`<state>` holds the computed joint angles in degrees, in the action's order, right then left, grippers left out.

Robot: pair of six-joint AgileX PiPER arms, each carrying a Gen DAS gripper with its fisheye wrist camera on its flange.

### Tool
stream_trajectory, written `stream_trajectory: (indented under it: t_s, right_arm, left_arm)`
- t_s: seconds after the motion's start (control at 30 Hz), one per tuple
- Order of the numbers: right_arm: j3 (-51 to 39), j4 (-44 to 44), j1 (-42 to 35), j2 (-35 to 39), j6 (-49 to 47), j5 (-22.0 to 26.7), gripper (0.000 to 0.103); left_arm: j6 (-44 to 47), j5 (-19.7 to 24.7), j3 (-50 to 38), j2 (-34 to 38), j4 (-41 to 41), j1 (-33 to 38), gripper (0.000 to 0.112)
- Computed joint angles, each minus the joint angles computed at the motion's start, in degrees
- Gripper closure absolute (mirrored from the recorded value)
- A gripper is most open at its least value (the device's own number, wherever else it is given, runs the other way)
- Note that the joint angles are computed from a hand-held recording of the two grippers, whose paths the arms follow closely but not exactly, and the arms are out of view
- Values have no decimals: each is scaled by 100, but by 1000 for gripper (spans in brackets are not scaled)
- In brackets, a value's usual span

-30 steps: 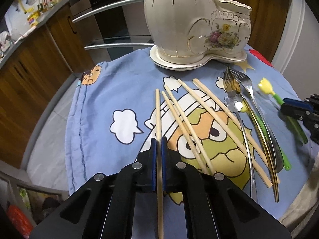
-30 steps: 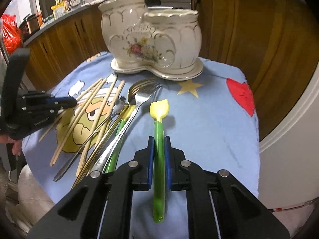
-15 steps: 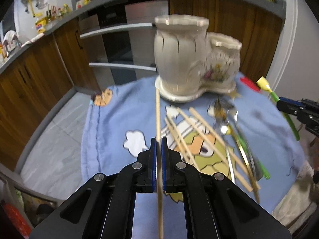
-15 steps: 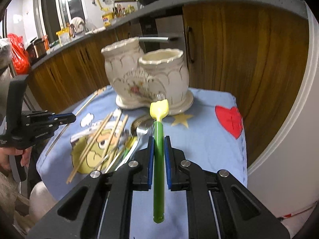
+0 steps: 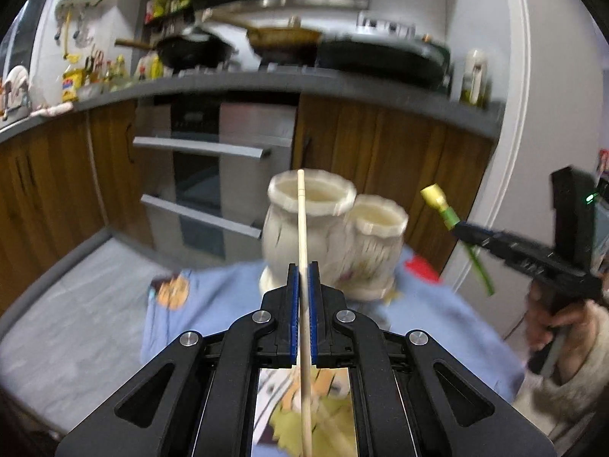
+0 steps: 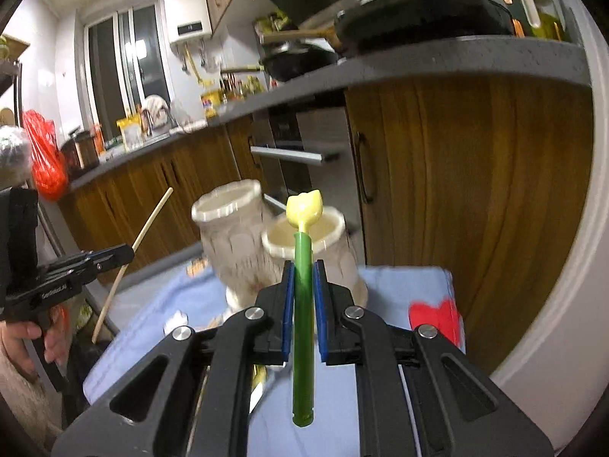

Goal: Organize utensils
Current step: 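Close the left tool on a chopstick while the right tool grasps the green spoon, then drop the chopstick into the tall holder while the right tool drops the spoon into the short one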

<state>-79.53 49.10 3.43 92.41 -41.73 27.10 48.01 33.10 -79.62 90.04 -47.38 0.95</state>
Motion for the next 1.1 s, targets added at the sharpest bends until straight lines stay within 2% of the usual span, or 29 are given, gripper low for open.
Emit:
stream_trajectory:
  t_s: [0.23,0.3,0.4,0.57,0.6,0.67,0.73,0.77,0.83,0.9,0.97,1.1]
  right_arm:
    - [-1696,348,-30,1018,367,273,93]
    - [-2192,623,-81,1345,392,398,93]
    - [-2997,455,-71,1875,927,506,93]
    - [-3593,493,-26,2394,1238,402,93]
    - [-3613,535,8,2447,1199,316,93]
    - [-3583,553,86,2525,1122,125,93]
    - [-3447,471,176,2535,1059,-89,93]
    - [-3436,288,232,2566,1147,-177,93]
    - [-3401,119,292,2623,1199,-230,93]
    - [-3387,-63,329,2635,1287,-247,93]
    - [-3297,-141,352,2616,1236,-269,93]
    - [-2913,-33,318,2409,978,-272,93]
  left_arm:
    - [27,77,-1453,928,-697,-114,107]
    - [-38,-62,-1904,1226,-787,-188,107]
    - [-19,-270,-2573,1712,-1011,-279,107]
    - [-172,-649,-3443,2299,-1115,-450,107]
    - [-378,-855,-3623,2419,-908,-539,107]
    - [-726,-1004,-3896,2618,-587,-612,107]
    - [-1319,-1163,-4146,2810,69,-707,107]
    - [-1379,-1326,-4080,2818,207,-755,107]
    - [-1907,-1808,-3903,2826,1044,-917,107]
    - [-2145,-1942,-3767,2827,1378,-958,107]
    - [-1878,-1843,-3677,2814,1098,-921,107]
    - [-895,-1929,-2988,2475,441,-887,107]
